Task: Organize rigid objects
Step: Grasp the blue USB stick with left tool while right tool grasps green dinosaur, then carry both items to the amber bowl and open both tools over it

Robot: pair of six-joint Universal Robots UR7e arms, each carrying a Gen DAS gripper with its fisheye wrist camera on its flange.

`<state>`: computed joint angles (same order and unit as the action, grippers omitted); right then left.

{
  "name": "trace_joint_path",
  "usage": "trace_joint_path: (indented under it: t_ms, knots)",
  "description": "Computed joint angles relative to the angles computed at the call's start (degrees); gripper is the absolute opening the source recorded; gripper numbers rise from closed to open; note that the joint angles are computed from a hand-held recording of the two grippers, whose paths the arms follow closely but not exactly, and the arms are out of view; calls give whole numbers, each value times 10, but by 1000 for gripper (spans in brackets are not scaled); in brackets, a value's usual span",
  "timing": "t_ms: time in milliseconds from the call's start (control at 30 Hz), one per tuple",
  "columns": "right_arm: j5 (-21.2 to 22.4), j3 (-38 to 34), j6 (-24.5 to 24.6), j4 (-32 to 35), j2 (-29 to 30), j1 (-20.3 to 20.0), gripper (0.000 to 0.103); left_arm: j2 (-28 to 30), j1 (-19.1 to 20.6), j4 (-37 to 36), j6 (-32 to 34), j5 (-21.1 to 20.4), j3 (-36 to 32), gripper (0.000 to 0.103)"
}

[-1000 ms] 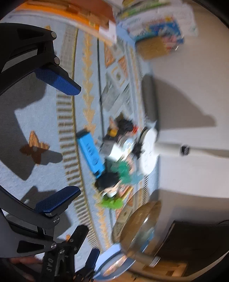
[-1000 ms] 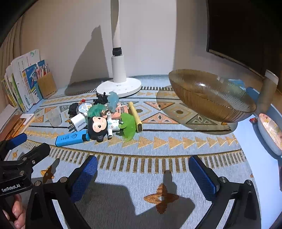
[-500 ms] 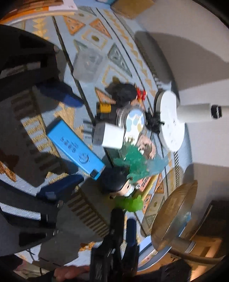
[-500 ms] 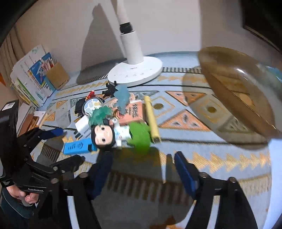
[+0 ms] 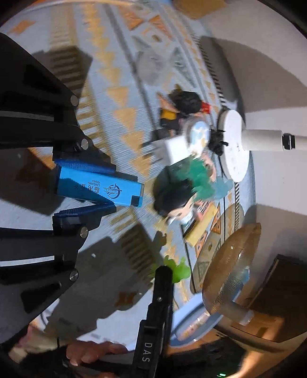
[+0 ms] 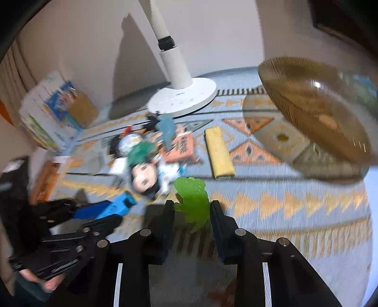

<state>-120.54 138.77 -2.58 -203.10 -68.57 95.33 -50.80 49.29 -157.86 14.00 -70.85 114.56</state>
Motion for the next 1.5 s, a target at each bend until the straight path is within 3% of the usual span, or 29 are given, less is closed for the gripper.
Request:
trace_joint_path:
  t_ms: [100, 233, 333, 433, 500, 567, 633, 700, 733, 833, 933, 1033, 1100, 1233, 1333, 1400, 1433, 1467, 1500]
  knots:
    - [12, 38, 23, 16, -29, -7, 30, -18, -5, -5, -13, -8, 29, 24]
    - [-67, 49, -6, -6, -6, 23, 30, -19, -18, -34, -14, 10, 52, 25]
    - [-82, 51, -22, -21, 2, 31, 32, -17, -18, -28, -25, -1, 48, 40]
    - [-102, 50, -27, -35, 14, 32, 63, -14, -27, -47, -25, 16, 58, 40]
    - [-80, 60, -39, -54, 10, 21, 63, -10, -36, -69, -21, 35, 69, 39]
    - [-65, 62, -34, -64, 8, 11, 63, -3, -46, -86, -23, 62, 76, 28]
    - [-56, 61, -29, -74, 7, 4, 63, -2, -47, -89, -29, 66, 76, 24]
    - [-61, 59, -26, -88, 11, 4, 49, -5, -45, -88, -34, 58, 76, 23]
    - [-72, 57, -20, -80, 12, 4, 36, -5, -46, -89, -37, 57, 78, 23]
    - [-49, 71, -14, -97, 0, -9, 26, -7, -50, -90, -49, 48, 83, 23]
    - [-33, 89, -17, -115, -16, -14, 25, -15, -58, -102, -65, 28, 85, 23]
    - [-18, 108, -22, -122, -61, -7, 14, -20, -74, -112, -73, 5, 73, 23]
    - [-35, 109, -33, -123, -93, 8, 14, -15, -89, -116, -70, -14, 51, 23]
    - [-44, 103, -49, -81, -187, 14, 14, 19, -105, -105, -71, -59, -17, 23]
    - [-51, 91, -59, -46, -231, 14, 14, 47, -117, -106, -64, -62, -54, 23]
    - [1, 95, -41, 31, -274, -15, 18, 53, -118, -105, -62, -68, -61, 23]
    - [36, 103, -32, 68, -286, -40, 33, 55, -118, -107, -62, -73, -61, 23]
    - [47, 107, -27, 81, -283, -54, 58, 58, -117, -108, -60, -75, -61, 23]
    - [45, 114, -27, 69, -263, -63, 64, 58, -116, -110, -60, -73, -57, 23]
